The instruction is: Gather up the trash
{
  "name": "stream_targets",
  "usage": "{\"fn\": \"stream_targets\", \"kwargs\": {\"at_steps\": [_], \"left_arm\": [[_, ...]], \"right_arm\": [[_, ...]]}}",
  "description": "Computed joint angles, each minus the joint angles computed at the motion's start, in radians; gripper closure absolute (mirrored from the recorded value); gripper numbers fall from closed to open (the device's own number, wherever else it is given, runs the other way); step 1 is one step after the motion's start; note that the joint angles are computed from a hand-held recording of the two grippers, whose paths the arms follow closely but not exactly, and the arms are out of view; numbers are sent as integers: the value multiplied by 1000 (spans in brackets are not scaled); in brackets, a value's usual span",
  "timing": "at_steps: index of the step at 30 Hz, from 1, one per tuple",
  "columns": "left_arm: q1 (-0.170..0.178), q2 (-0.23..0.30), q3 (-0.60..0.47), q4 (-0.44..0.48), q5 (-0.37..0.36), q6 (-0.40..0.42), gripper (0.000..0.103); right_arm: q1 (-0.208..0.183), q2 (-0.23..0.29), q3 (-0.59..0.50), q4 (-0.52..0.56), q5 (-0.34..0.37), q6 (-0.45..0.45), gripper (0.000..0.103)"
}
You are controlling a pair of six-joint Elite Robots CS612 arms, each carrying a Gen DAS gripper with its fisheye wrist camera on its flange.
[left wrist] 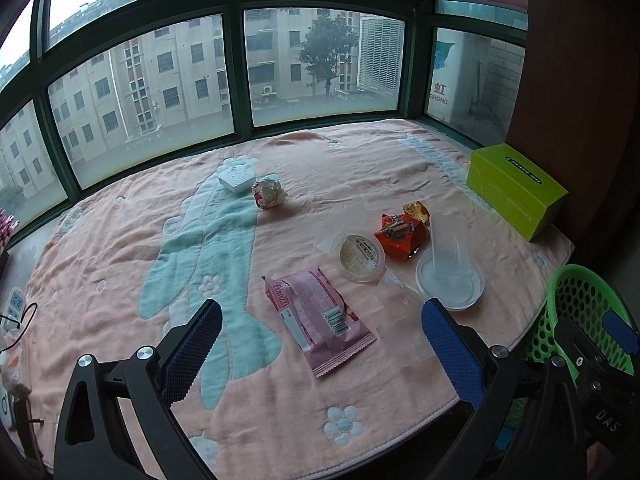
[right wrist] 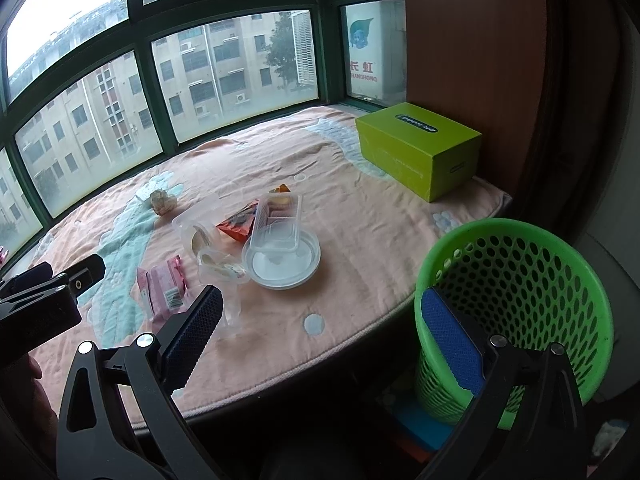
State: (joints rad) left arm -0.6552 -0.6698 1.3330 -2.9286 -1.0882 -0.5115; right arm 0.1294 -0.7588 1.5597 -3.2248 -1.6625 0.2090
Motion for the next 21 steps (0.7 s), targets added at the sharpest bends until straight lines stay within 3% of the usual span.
{"fn": "stream_targets", "kwargs": {"at_steps": [12,21], "left_arm": [[16,3,-19,43,3,-18,6],[30,11,-38,81,11,-38,6]], "right_arm": [[-3,20,-39,29,8,-20,5],[-13,56,-108,80,58,-42,5]]}}
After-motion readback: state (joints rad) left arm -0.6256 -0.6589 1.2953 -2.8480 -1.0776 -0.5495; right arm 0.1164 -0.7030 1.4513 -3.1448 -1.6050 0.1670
